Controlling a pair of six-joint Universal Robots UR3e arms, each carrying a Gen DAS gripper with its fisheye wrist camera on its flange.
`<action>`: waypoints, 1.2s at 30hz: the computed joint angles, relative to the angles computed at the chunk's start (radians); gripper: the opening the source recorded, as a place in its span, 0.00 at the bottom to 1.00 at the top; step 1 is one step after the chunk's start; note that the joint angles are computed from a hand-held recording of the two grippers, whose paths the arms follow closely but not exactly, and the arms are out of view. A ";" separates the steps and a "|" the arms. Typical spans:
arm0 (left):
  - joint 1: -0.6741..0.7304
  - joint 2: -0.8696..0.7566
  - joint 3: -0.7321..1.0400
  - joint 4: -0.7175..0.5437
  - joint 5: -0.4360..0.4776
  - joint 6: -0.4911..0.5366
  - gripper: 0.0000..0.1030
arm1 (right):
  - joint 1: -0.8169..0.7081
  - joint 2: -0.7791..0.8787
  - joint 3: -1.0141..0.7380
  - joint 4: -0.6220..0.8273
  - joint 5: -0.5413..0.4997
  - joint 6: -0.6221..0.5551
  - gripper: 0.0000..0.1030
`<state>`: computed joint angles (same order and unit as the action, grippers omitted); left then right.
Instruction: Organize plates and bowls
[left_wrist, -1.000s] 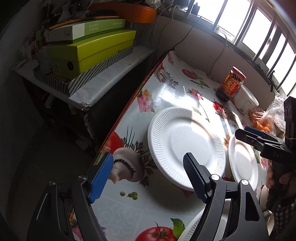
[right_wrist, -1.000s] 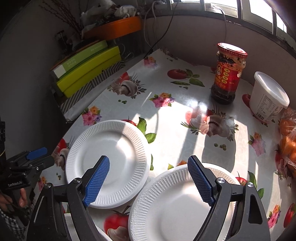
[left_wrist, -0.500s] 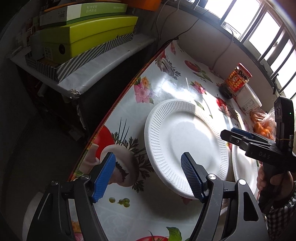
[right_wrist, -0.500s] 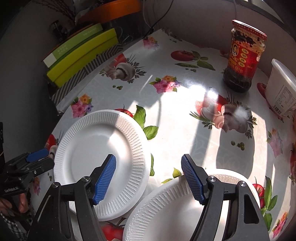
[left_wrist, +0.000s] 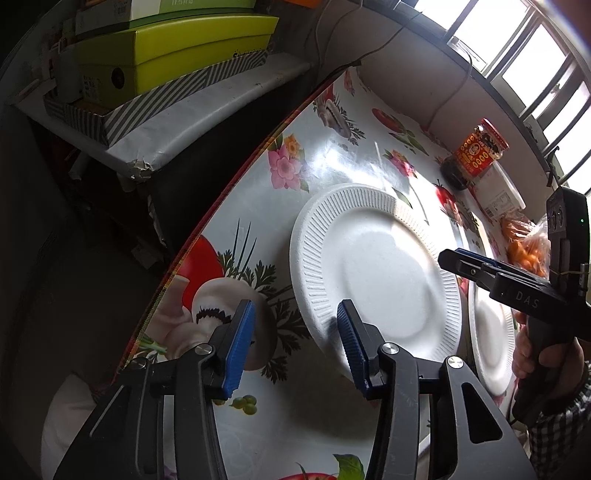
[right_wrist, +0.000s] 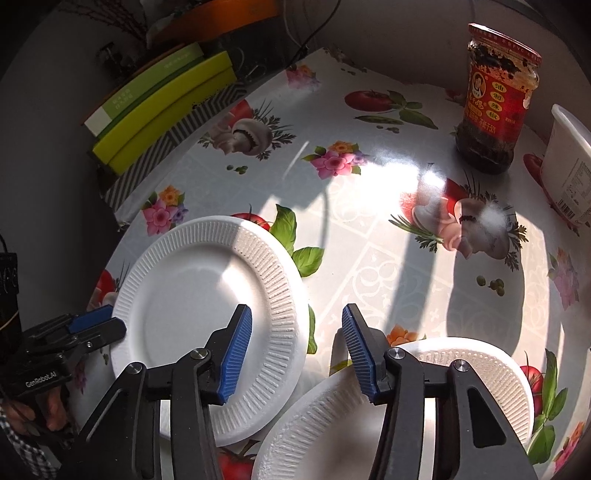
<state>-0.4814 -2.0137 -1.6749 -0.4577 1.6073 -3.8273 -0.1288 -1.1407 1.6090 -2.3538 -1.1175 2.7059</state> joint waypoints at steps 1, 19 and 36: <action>0.001 0.000 -0.002 0.003 0.000 0.001 0.44 | 0.000 0.000 0.002 -0.004 0.001 0.001 0.47; -0.013 -0.027 0.035 -0.009 0.011 0.015 0.25 | 0.010 0.004 -0.007 0.011 0.012 -0.011 0.21; -0.021 -0.033 0.055 -0.016 0.028 0.020 0.19 | -0.002 -0.008 0.004 0.010 0.024 0.007 0.20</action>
<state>-0.5029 -2.0466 -1.6198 -0.4737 1.6352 -3.8073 -0.1306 -1.1485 1.6134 -2.3441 -1.0935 2.7133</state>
